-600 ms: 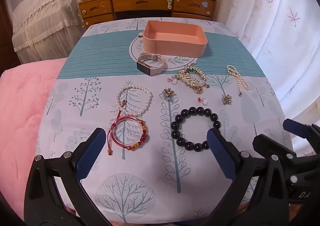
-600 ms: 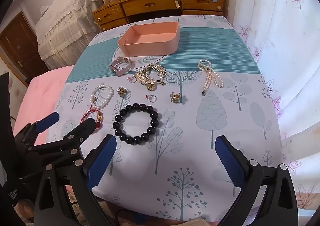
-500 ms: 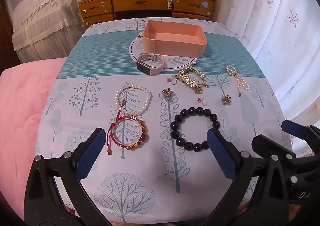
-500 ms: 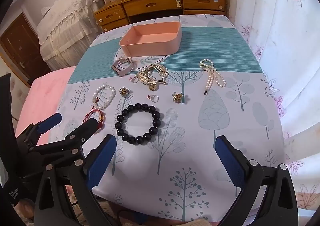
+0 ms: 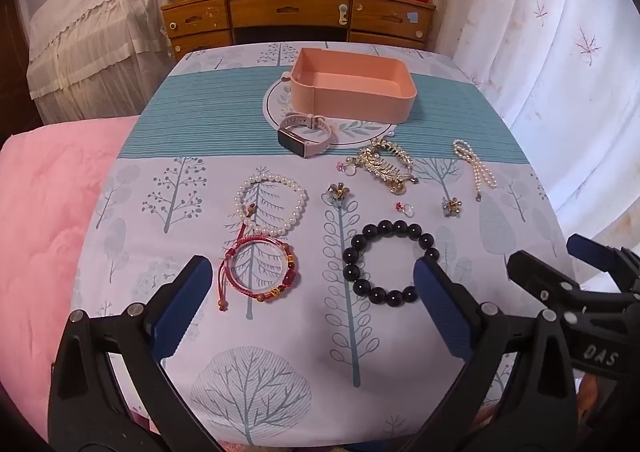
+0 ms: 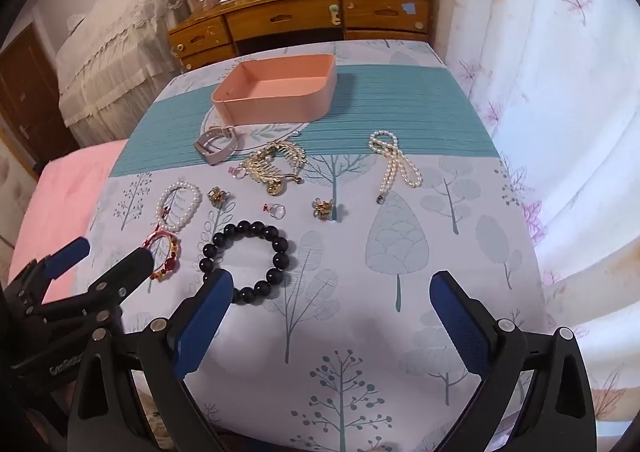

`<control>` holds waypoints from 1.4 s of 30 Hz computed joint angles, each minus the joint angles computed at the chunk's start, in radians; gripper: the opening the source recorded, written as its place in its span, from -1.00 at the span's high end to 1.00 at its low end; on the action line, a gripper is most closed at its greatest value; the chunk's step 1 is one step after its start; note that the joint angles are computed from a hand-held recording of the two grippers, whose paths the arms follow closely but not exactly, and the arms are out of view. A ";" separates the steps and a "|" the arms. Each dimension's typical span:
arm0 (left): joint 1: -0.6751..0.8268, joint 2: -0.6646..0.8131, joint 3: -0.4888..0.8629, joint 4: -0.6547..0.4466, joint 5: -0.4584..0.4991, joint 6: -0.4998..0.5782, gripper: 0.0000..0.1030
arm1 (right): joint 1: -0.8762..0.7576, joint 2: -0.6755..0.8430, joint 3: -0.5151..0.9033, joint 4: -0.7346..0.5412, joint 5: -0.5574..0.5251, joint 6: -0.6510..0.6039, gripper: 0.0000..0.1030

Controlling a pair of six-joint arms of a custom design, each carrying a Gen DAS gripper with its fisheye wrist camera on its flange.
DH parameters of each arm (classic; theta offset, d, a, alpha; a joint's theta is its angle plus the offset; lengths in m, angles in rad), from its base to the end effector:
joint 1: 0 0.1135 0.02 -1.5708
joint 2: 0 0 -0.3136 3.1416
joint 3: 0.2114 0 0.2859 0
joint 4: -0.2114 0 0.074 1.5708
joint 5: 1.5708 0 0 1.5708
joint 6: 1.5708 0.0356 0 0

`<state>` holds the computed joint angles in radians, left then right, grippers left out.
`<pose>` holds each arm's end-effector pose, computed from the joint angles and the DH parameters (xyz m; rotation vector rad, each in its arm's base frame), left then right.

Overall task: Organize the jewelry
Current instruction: 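Move both grippers toward the small gold flower charms on the cloth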

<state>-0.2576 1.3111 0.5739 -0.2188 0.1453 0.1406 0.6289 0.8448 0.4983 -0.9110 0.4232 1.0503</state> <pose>0.2402 -0.0686 0.1839 0.5570 2.4654 -0.2305 0.1120 0.0634 0.2082 0.6351 2.5443 -0.0678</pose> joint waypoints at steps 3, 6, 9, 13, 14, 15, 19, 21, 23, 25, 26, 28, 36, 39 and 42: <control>-0.002 -0.011 -0.004 0.001 -0.010 0.004 -0.95 | -0.033 -0.007 -0.014 0.020 -0.029 -0.025 -0.94; -0.004 -0.012 -0.005 -0.001 -0.013 -0.003 -0.95 | -0.002 0.021 -0.005 0.010 0.006 -0.011 -0.94; -0.009 -0.016 -0.004 -0.005 -0.021 -0.009 -0.95 | 0.000 0.023 -0.006 0.020 0.005 -0.018 -0.94; -0.008 -0.008 0.000 -0.008 -0.030 -0.013 -0.95 | -0.031 0.020 -0.020 0.056 -0.039 -0.062 -0.94; -0.009 -0.007 0.001 -0.009 -0.031 -0.014 -0.95 | -0.035 0.019 -0.023 0.058 -0.045 -0.065 -0.94; -0.009 -0.007 0.002 -0.010 -0.030 -0.015 -0.95 | -0.034 0.021 -0.025 0.061 -0.048 -0.063 -0.94; -0.015 -0.009 0.004 -0.013 -0.037 -0.020 -0.94 | -0.034 0.019 -0.029 0.074 -0.053 -0.066 -0.90; -0.003 0.001 0.001 -0.006 -0.031 -0.010 -0.94 | -0.039 0.021 -0.032 0.082 -0.061 -0.068 -0.90; -0.001 0.004 0.003 -0.009 -0.029 -0.010 -0.94 | -0.049 0.020 -0.037 0.092 -0.071 -0.070 -0.90; 0.001 0.006 0.006 -0.012 -0.025 -0.010 -0.94 | -0.051 0.021 -0.039 0.094 -0.073 -0.070 -0.89; 0.001 0.007 0.007 -0.012 -0.025 -0.010 -0.94 | -0.057 0.018 -0.041 0.097 -0.075 -0.077 -0.84; 0.002 0.009 0.006 -0.009 -0.029 -0.009 -0.94 | -0.060 0.026 -0.040 0.105 -0.078 -0.084 -0.82; 0.007 0.022 0.018 0.001 -0.025 -0.011 -0.94 | -0.110 0.046 -0.055 0.163 -0.106 -0.142 -0.60; 0.006 0.051 0.039 -0.001 -0.035 -0.022 -0.94 | -0.151 0.051 -0.062 0.193 -0.127 -0.186 -0.48; -0.002 0.087 0.064 0.007 -0.056 -0.033 -0.94 | -0.204 0.064 -0.069 0.231 -0.147 -0.239 -0.41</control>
